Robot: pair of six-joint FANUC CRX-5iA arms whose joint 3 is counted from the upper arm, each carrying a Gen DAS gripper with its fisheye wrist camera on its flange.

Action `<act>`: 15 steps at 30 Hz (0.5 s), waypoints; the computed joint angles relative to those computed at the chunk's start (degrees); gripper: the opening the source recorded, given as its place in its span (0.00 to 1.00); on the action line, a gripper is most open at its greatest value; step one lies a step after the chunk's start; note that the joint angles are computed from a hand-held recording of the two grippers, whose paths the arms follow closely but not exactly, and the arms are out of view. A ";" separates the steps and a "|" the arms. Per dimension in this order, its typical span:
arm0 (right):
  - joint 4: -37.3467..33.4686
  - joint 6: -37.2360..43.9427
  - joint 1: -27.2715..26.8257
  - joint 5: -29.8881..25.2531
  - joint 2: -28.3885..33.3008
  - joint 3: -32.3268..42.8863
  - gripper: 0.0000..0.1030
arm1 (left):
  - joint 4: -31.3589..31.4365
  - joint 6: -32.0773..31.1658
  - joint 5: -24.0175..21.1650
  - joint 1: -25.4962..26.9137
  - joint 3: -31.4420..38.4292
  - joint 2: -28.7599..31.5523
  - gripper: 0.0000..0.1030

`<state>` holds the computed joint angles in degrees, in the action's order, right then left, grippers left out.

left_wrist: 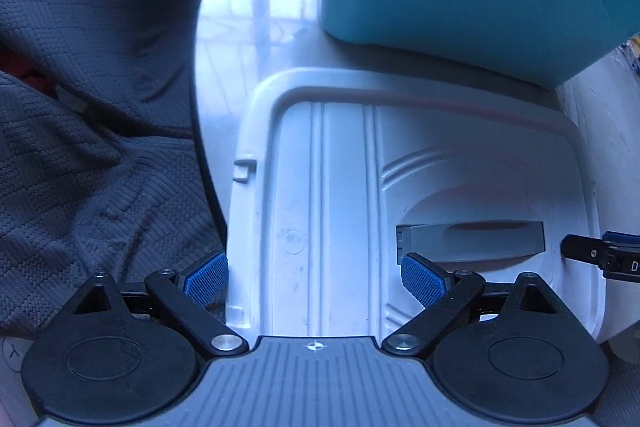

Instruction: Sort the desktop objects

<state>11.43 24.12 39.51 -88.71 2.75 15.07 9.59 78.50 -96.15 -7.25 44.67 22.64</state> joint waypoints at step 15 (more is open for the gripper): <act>-3.95 6.99 -5.26 -3.73 -2.81 2.41 0.90 | 3.27 -0.87 -3.20 1.26 3.65 3.64 0.98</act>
<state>7.48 31.11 34.26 -92.45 -0.06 17.48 12.86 77.64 -99.35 -5.98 48.31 26.28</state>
